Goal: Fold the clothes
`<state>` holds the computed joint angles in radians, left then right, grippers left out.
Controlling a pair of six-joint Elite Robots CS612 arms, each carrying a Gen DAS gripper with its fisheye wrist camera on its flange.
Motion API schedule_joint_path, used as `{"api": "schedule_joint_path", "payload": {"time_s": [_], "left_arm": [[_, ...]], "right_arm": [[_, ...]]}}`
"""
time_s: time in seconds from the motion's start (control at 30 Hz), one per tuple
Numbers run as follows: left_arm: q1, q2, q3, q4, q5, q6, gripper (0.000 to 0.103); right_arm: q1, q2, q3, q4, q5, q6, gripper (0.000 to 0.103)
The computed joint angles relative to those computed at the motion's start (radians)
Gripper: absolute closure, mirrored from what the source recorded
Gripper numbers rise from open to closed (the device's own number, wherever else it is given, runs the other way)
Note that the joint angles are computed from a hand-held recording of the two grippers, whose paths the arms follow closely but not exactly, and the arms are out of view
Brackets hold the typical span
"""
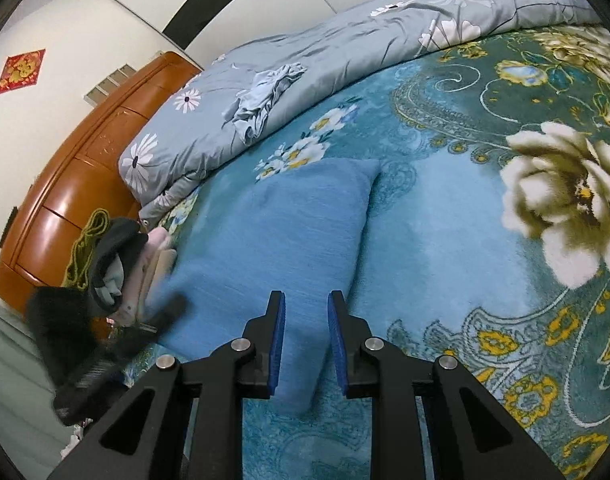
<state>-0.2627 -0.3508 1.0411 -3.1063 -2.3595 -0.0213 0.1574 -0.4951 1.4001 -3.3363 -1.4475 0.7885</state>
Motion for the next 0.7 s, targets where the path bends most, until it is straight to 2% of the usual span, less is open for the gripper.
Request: {"api": "schedule_joint_path", "payload": {"time_s": [0.1,0.17,0.2,0.27,0.37,0.43,0.47,0.5,0.6,0.7], "left_arm": [[0.010,0.006,0.003,0.038,0.087,-0.019,0.094],[0.018,0.028,-0.025,0.168,0.143,-0.049,0.094],[0.023,0.036,-0.029,0.197,0.153,-0.063,0.094],[0.030,0.040,-0.017,0.184,0.152,-0.079,0.094],[0.026,0.033,0.003,0.151,0.191,-0.079,0.094],[0.021,0.028,0.011,0.146,0.229,-0.075,0.090],[0.018,0.026,0.015,0.144,0.248,-0.074,0.090],[0.020,0.024,0.021,0.145,0.246,-0.070,0.089],[0.040,0.024,0.022,0.134,0.193,-0.078,0.085],[0.051,0.020,0.029,0.084,0.185,-0.099,0.084]], "right_arm": [[0.001,0.006,0.003,-0.013,0.006,0.006,0.081],[0.001,0.014,0.000,-0.007,0.019,0.011,0.081],[0.000,0.019,-0.004,-0.001,0.027,0.015,0.081],[0.001,0.032,-0.019,0.009,0.050,0.024,0.081],[0.004,0.051,-0.044,0.007,0.086,0.021,0.080],[0.007,0.060,-0.058,0.011,0.107,0.010,0.065],[0.009,0.065,-0.065,0.014,0.117,0.001,0.061],[0.012,0.070,-0.070,0.019,0.124,-0.011,0.057],[0.021,0.083,-0.090,0.059,0.144,-0.040,0.057],[0.025,0.096,-0.105,0.073,0.159,-0.044,0.056]]}}
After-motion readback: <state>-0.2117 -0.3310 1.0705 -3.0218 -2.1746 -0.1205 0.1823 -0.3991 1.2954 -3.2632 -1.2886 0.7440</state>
